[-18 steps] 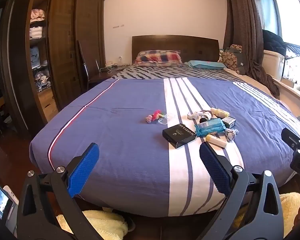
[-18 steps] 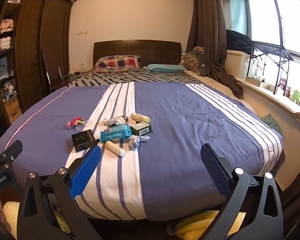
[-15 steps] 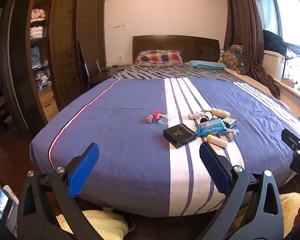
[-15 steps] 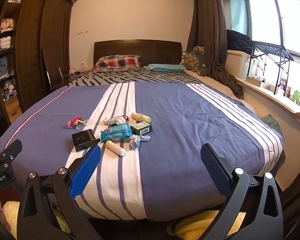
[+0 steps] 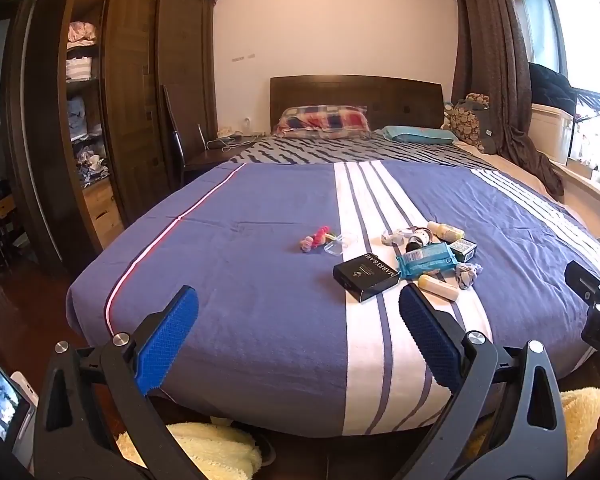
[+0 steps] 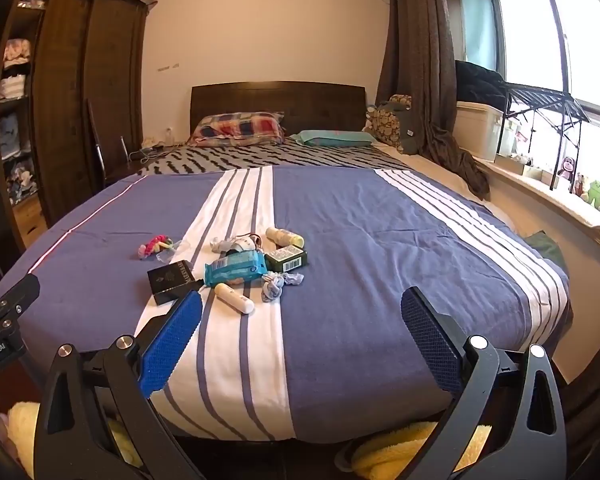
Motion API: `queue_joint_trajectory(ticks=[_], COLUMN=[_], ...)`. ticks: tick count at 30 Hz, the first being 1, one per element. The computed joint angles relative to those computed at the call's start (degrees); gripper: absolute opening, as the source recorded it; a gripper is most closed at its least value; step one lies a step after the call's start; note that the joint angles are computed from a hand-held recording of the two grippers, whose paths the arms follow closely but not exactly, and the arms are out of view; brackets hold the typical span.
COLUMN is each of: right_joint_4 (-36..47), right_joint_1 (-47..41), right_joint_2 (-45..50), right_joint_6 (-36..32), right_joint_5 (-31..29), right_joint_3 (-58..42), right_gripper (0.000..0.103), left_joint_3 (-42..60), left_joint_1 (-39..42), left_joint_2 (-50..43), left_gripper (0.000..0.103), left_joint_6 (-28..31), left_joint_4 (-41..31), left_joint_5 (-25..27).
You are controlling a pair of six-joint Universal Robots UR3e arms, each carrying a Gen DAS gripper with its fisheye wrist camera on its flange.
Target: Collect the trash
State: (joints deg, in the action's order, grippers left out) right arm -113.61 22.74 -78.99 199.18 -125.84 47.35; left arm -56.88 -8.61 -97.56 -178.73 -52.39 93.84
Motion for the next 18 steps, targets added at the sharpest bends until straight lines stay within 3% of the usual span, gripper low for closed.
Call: queue_joint_trajectory(ticks=[18], right_joint_4=[-0.17], right_joint_1=[-0.47], right_joint_2=[-0.28], right_joint_6=[-0.77], right_joint_5=[1.13], right_joint_3=[-1.19], right_gripper=[0.1], left_joint_3=[1.38], left_joint_1=[-0.83], left_joint_2=[-0.43], left_gripper=[0.095], left_joint_6=[-0.05], left_joint_4=[0.12], left_joint_5=[0.65])
